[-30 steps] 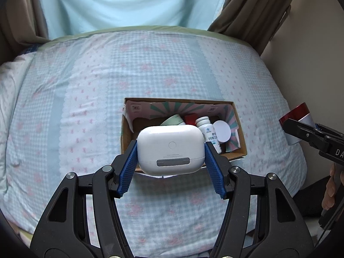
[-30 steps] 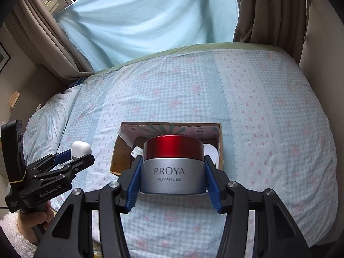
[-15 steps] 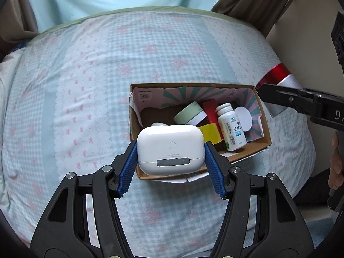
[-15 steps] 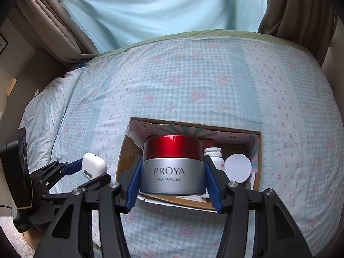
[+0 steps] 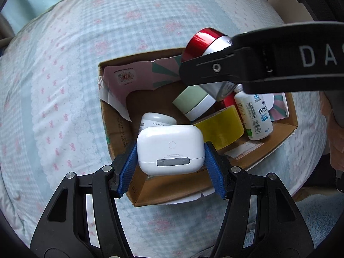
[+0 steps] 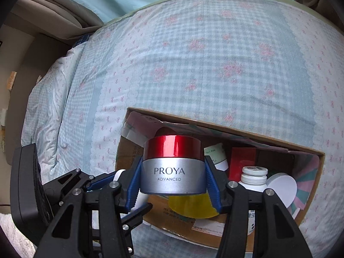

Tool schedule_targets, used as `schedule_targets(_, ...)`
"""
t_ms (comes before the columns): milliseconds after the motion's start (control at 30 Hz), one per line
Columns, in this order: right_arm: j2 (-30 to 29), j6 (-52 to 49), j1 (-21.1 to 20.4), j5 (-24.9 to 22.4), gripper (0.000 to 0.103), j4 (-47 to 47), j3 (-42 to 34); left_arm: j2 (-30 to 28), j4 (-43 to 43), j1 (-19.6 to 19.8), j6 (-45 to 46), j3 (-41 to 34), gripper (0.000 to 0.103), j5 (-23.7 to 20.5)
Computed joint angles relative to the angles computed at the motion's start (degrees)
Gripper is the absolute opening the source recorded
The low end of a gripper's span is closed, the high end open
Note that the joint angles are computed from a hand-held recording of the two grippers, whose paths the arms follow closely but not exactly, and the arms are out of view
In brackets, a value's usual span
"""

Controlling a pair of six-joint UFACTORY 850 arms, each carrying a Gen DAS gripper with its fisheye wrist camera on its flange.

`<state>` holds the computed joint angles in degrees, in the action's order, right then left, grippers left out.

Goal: Organize rigid objects
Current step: 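Open both tools to drop the earbud case and PROYA jar into the box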

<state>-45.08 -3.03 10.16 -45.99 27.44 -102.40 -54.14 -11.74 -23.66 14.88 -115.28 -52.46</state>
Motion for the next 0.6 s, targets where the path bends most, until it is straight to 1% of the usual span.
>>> schedule_targets(133, -4.3, -2.8, -0.2, -3.9, 0.050, 2.3, -4.4, -2.0, 0.5, 0.0, 0.7, -2.5, 0.057, -2.0)
schedule_targets(267, -6.9, -4.6, -0.5, -5.7, 0.050, 5.0, -6.6, -2.5, -0.1, 0.2, 2.0, -3.0, 0.058, -2.9)
schedule_targets(300, -7.4, -4.4, -0.6, -6.1, 0.050, 5.3, -7.1, -2.5, -0.2, 0.2, 1.9, -3.0, 0.064, -3.0)
schedule_targets(333, -7.9, -3.7, -0.6, -6.3, 0.050, 5.4, -7.5, -2.2, -1.0, 0.3, 2.5, -2.6, 0.087, -2.8)
schedule_targets(367, -8.2, -2.6, -0.7, -6.6, 0.050, 5.1, -7.8, -1.8, -1.8, 0.4, 3.1, -2.0, 0.100, -2.3)
schedule_targets(400, -8.6, -1.0, -0.7, -6.9, 0.058, 4.6, -8.2, -1.1, -2.5, 0.5, 3.8, -1.0, 0.103, -1.4)
schedule_targets(433, -8.6, -0.1, -0.8, -6.8, 0.066, 4.7, -8.0, -0.7, -3.3, 0.6, 4.4, -0.4, 0.103, -1.0)
schedule_targets(467, -8.1, -0.1, -1.0, -6.0, 0.088, 5.3, -7.3, -0.5, -3.4, 0.7, 4.5, -0.3, 0.103, -0.9)
schedule_targets(500, -7.4, -0.3, -1.2, -4.7, 0.101, 5.4, -6.4, -0.3, -3.3, 0.7, 4.4, 0.0, 0.103, -0.7)
schedule_targets(533, -6.6, -0.1, -1.2, -3.5, 0.103, 4.6, -5.6, -0.2, -3.3, 0.8, 4.2, 0.2, 0.103, -0.6)
schedule_targets(567, -6.3, 0.7, -1.2, -3.2, 0.103, 3.0, -5.4, -0.2, -3.4, 0.9, 4.0, 0.2, 0.103, -0.7)
schedule_targets(600, -6.5, 2.0, -1.2, -4.2, 0.102, 1.4, -6.0, -0.1, -3.5, 1.0, 3.7, 0.3, 0.103, -0.7)
